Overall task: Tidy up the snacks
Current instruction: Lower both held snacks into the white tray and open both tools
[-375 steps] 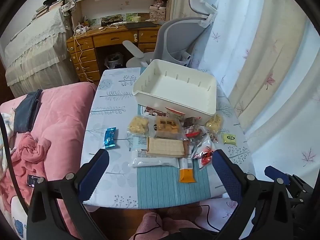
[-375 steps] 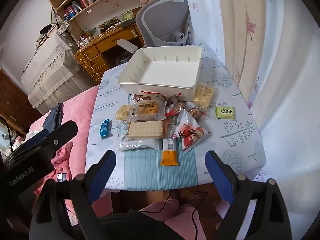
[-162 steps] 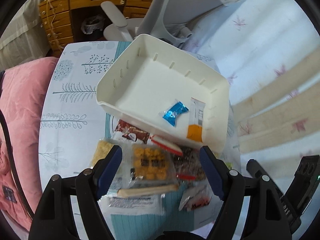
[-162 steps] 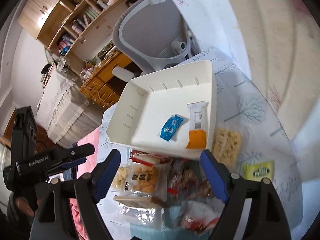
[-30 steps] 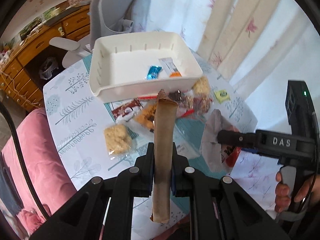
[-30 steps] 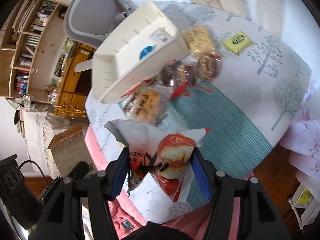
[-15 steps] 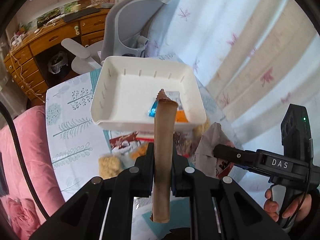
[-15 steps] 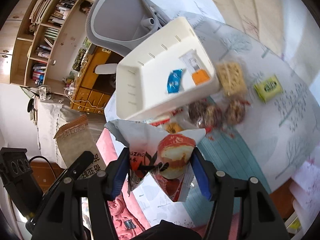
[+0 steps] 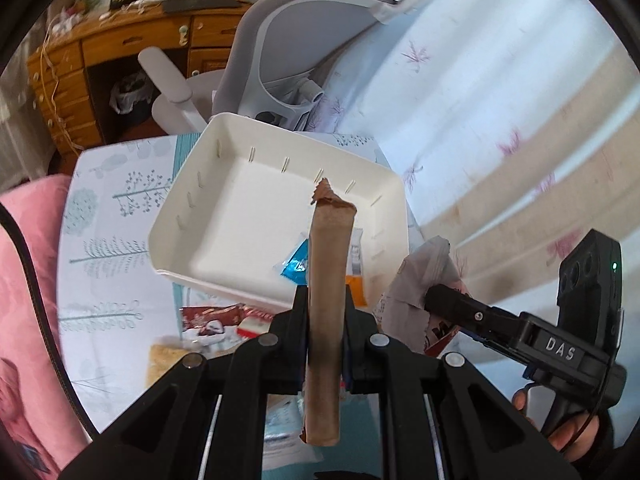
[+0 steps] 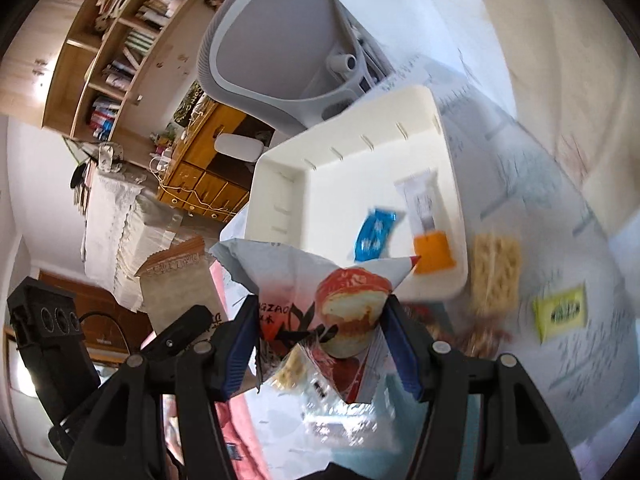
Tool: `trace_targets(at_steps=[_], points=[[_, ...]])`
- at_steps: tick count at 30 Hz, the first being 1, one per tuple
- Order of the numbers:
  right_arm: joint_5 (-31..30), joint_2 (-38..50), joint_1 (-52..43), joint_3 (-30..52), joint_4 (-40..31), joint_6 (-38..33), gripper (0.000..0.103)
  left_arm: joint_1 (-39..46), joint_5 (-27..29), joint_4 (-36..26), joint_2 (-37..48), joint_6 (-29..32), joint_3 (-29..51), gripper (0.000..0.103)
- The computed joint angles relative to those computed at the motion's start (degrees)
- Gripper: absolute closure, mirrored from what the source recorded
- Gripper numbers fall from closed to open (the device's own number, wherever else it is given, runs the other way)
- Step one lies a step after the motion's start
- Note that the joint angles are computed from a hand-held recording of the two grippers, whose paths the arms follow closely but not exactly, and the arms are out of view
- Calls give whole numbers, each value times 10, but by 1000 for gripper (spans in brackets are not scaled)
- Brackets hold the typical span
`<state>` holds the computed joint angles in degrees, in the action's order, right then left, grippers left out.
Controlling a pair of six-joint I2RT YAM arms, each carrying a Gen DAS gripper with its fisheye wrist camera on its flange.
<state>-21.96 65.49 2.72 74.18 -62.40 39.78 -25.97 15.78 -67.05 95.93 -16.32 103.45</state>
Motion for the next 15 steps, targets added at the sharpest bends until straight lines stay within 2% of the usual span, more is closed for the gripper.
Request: trace_targets(at_steps=[9,14,15], points=[[-29,56,-53,-20,47,-69,41,-6,8,55,43,-39,-2,92],[-32,77,-68,-15,57,-85,40,-12,-3,39,80,-50,29,92],[-33,79,-70,-15,57,-88,40,-13,-3,33,86,-52,35,87]])
